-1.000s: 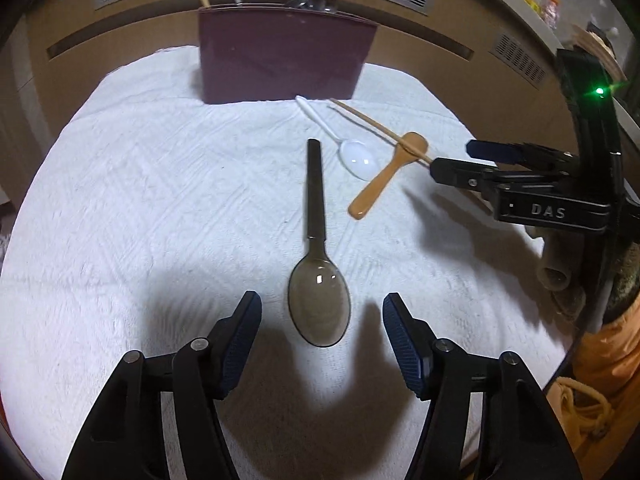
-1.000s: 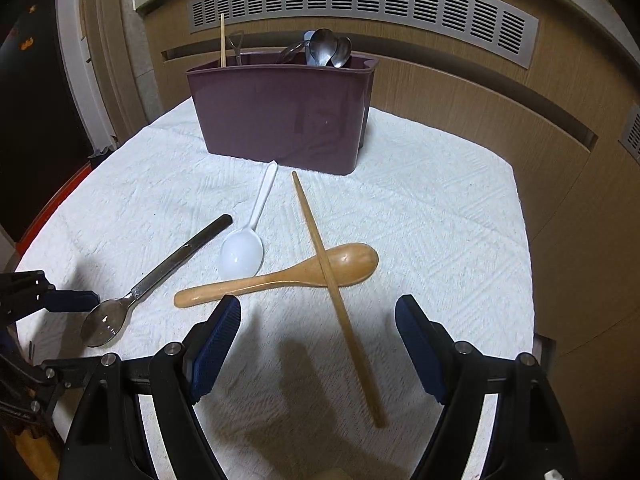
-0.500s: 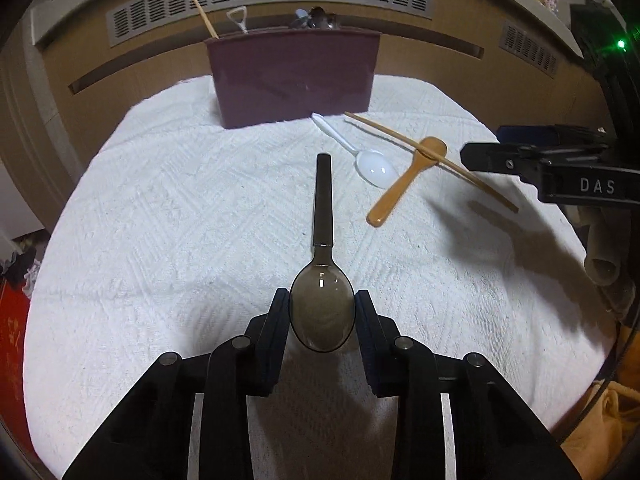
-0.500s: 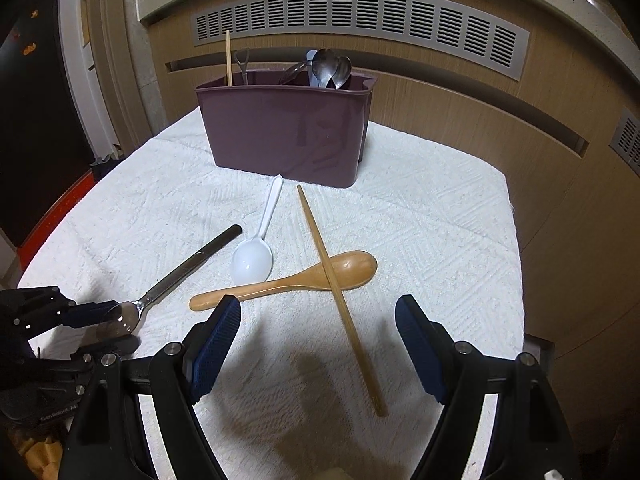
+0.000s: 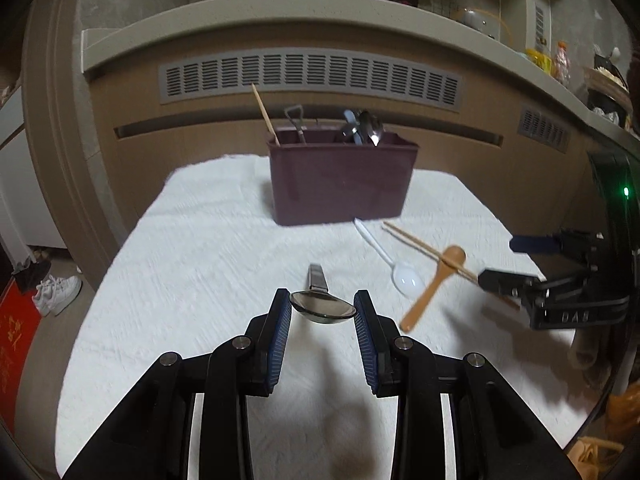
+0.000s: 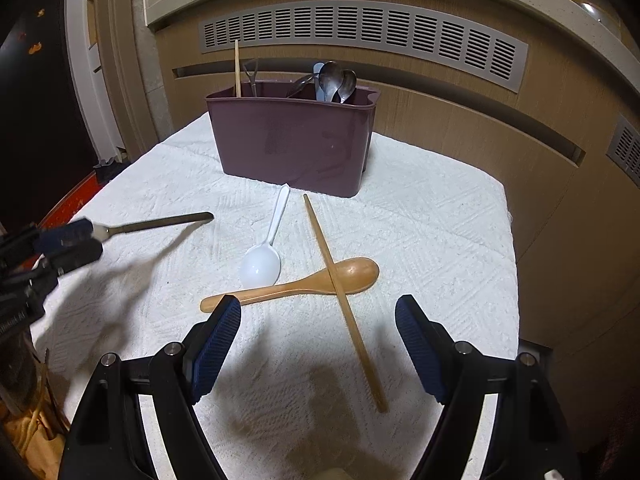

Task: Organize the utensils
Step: 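Grasp the dark long-handled spoon with the left tool, then grasp the other wooden chopstick with the right tool while the left tool lifts the dark spoon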

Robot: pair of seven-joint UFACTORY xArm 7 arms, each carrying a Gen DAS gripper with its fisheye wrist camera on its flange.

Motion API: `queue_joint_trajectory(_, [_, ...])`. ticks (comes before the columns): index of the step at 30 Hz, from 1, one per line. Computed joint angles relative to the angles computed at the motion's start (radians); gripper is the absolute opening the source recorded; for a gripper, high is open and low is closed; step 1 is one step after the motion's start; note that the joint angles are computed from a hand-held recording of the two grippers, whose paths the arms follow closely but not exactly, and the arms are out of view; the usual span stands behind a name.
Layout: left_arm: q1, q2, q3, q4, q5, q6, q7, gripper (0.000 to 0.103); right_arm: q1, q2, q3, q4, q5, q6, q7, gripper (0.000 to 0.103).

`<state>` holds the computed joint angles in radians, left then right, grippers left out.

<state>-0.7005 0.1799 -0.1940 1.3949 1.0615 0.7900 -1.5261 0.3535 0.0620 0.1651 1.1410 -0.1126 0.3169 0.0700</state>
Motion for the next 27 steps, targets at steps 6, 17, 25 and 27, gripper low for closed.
queue_joint_trajectory(6, [0.014,0.018,0.022,0.043,0.065,-0.010,-0.012,0.033,0.006,0.038,0.001,0.045,-0.003,0.009,-0.016,0.076])
queue_joint_trajectory(17, [0.055,0.023,0.058,0.073,0.096,-0.081,-0.027,0.032,0.030,0.316,-0.004,0.436,0.049,0.208,-0.138,0.028])
queue_joint_trajectory(25, [0.083,-0.009,0.050,0.030,0.073,-0.108,-0.037,0.032,0.103,0.497,-0.061,0.660,-0.023,0.334,-0.117,0.019])
queue_joint_trajectory(27, [0.089,-0.012,0.047,0.025,0.070,-0.113,-0.044,0.032,0.093,0.503,-0.053,0.659,-0.006,0.336,-0.122,0.015])
